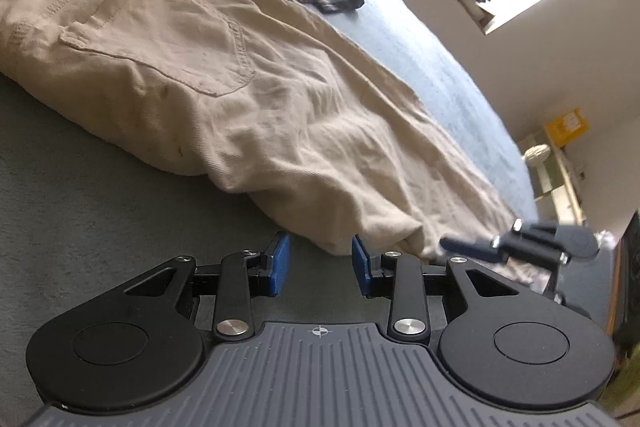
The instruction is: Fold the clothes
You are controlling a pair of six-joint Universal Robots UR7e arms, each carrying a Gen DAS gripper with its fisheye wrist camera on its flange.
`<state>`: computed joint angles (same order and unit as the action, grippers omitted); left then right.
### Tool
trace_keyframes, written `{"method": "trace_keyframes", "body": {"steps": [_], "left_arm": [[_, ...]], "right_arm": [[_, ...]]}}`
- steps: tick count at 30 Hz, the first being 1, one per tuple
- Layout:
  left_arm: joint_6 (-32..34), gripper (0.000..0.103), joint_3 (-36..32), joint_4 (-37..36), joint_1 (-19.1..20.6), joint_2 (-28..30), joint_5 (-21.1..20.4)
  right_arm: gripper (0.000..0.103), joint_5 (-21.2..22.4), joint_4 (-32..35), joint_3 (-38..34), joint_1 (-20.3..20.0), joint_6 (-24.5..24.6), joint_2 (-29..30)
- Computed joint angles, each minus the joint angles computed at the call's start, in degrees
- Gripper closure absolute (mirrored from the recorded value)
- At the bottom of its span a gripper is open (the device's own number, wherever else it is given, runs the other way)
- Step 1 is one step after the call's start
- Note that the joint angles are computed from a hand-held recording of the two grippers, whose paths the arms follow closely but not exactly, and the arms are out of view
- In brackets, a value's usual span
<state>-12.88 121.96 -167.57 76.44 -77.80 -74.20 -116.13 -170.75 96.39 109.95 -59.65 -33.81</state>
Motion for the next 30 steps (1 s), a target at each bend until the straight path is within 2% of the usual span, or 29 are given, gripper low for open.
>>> {"method": "trace_keyframes", "body": {"steps": [3,5,8,11,13,16,20,23,24,26,28,30], "left_arm": [[1.49,0.070,0.38,-0.83,-0.74,-0.18,-0.58],[4.65,0.070,0.40,-0.20,-1.98,0.14,0.26],[10.68,0.069,0.58,0.67,-4.37,0.80,3.10],[17.77,0.069,0.82,0.09,-6.93,2.16,6.60],[22.20,0.069,0.84,-1.21,-8.40,3.52,8.76],[27.79,0.068,0.39,-3.52,-9.67,6.07,11.08],[34.24,0.068,-0.96,-6.68,-10.67,10.67,15.38],[40.78,0.069,-1.43,-10.45,-11.27,13.84,18.50],[42.45,0.071,-1.56,-11.30,-11.31,14.50,18.97],[44.32,0.089,-1.94,-11.72,-11.29,15.20,19.73],[44.32,0.096,-2.44,-10.37,-10.75,14.62,18.76],[43.04,0.098,-3.27,-7.21,-9.78,13.10,15.68]], "right_arm": [[0.088,-2.42,-2.02,0.74,0.21,0.52,0.68],[0.088,-5.43,-3.86,0.29,0.09,-0.19,2.13],[0.089,-6.90,-7.02,-0.42,-0.61,-2.34,3.53],[0.091,-6.33,-8.78,-0.90,-1.25,-4.18,4.06],[0.094,-5.17,-7.38,-1.55,-1.74,-3.03,3.74],[0.098,-1.58,-1.66,-3.63,-3.15,4.35,2.44],[0.099,6.95,8.92,-7.73,-6.40,17.87,0.01],[0.099,13.13,15.47,-10.69,-8.81,24.75,-0.95],[0.099,15.02,17.43,-11.45,-9.52,26.22,-1.19],[0.099,18.81,21.24,-12.92,-10.92,28.65,-1.61],[0.099,21.56,24.89,-14.15,-12.06,29.89,-1.92],[0.099,23.30,27.47,-14.81,-12.93,30.43,-2.17]]}}
